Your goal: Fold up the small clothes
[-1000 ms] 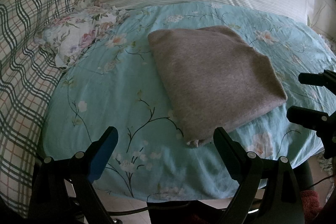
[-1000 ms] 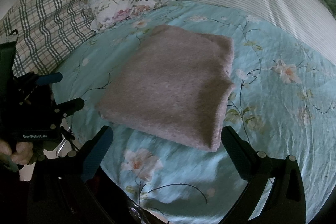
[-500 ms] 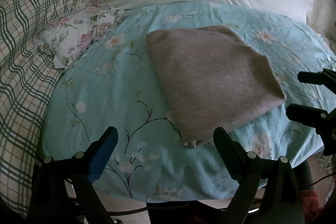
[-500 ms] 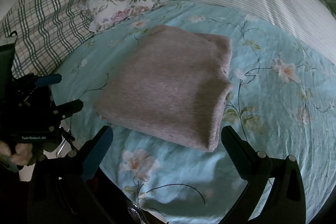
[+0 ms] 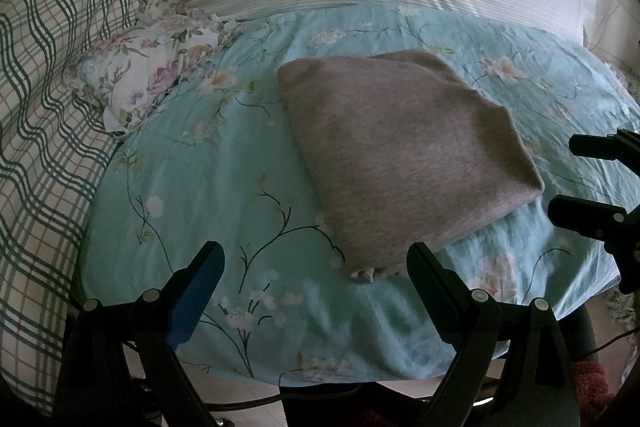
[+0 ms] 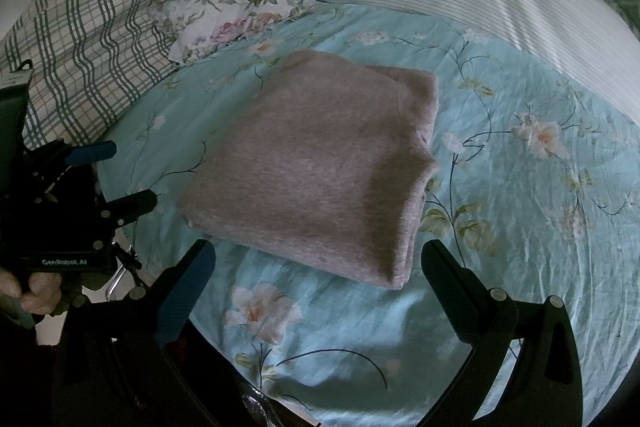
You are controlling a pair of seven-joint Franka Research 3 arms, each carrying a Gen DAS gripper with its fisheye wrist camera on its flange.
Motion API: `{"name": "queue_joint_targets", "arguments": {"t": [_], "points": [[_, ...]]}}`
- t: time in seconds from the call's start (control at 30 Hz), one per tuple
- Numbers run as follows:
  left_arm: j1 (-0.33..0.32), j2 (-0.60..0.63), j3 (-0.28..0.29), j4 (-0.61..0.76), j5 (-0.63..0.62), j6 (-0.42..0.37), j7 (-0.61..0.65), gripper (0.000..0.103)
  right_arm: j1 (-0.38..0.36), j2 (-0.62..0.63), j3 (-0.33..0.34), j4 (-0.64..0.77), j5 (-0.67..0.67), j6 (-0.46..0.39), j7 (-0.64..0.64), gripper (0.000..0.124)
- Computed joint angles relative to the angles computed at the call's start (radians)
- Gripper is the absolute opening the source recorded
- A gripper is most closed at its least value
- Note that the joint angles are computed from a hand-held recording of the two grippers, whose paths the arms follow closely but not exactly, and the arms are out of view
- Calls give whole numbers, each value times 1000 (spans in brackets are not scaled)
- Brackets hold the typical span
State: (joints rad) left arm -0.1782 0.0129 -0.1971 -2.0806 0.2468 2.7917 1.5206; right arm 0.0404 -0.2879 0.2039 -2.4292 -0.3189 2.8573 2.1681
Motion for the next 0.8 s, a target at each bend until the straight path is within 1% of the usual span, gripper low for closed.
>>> {"name": "queue_joint_targets", "arguments": {"t": [0.2,0.3,0.47,0.6,0.8], "points": [[1,2,1,1,14,3,-7,93,0,1,-1,0,3,1,-4,103],[0,7,1,8,54,14,-30,93,1,5,-11,6,9,0,-16,103],[-1,34,0,44,74,22,-34,93,9,27,-41,24,40,8,-60,103],[-3,57,0,77,87,9,-42,93,24,48,-65,38,88,16,-104,103],[-7,81,-1,113,93,-8,-45,93,21,64,-72,49,108,23,-123,103]]}}
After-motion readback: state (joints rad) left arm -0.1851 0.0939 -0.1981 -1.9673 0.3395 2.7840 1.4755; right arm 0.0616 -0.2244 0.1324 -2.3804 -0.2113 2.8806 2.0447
